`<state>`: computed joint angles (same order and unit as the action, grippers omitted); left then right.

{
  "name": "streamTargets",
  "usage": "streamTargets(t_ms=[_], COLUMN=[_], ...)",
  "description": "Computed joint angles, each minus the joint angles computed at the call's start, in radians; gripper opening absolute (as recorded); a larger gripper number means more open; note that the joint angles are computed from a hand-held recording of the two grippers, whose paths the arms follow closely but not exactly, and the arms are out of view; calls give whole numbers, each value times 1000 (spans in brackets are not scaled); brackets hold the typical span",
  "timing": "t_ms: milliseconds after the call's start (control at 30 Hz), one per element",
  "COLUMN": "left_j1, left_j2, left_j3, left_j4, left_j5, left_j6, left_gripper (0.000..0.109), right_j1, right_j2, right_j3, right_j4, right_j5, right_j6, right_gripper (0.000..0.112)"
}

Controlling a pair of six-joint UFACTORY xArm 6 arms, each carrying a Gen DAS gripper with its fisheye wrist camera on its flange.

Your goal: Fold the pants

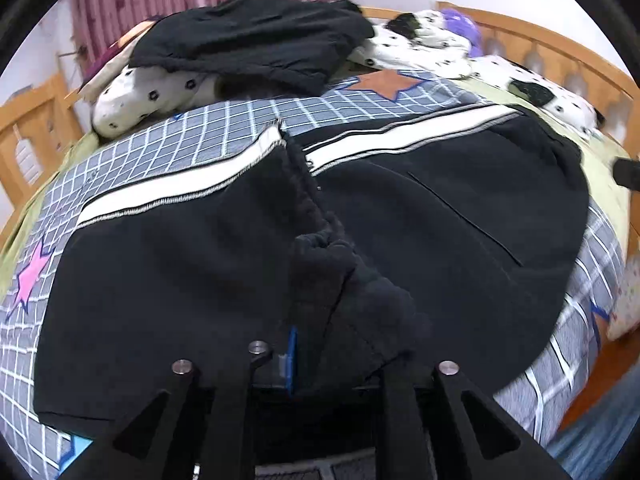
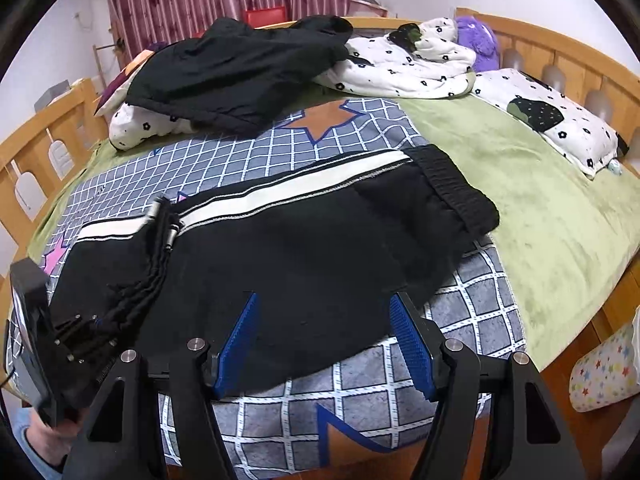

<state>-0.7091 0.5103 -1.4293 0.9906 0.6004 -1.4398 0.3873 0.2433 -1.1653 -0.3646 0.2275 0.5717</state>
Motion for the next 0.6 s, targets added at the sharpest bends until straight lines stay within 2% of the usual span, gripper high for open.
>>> streamTargets(t_ms=[33, 67, 100, 167, 233, 333, 400, 500, 600], left_j1=[17, 36, 45, 67, 65, 69, 107, 156, 202], left_j2=[-43, -102, -153, -264, -373, -527, -567, -635, -676], left_j3=[57, 134, 196, 310, 415, 575, 624, 722, 793], left_j4=[-8, -15, 10, 168, 297, 302, 273, 200, 192], left_j5=[-71, -157, -204, -255, -217, -108, -96, -92, -123], left_j6=[6, 2, -35, -194, -316, -356, -341, -304, -332], left_gripper=[32, 47, 58, 70, 73, 74, 74, 74, 74], right_j1=[-2, -1, 1, 5, 12, 36, 65, 143, 201], right_j2=[-2, -1, 1, 0, -1, -4, -5, 21, 73], right_j3=[4, 4, 2, 3, 8, -5, -19, -66, -126], right_j4=[-7, -15, -21, -24, -14, -44, -17, 189, 248], right_j5=[-2, -3, -5, -17, -44, -54, -54, -33, -33], right_j6=[1, 4, 3, -3, -24, -8, -25, -224, -285], right_gripper=[67, 67, 67, 67, 67, 67, 67, 66, 65])
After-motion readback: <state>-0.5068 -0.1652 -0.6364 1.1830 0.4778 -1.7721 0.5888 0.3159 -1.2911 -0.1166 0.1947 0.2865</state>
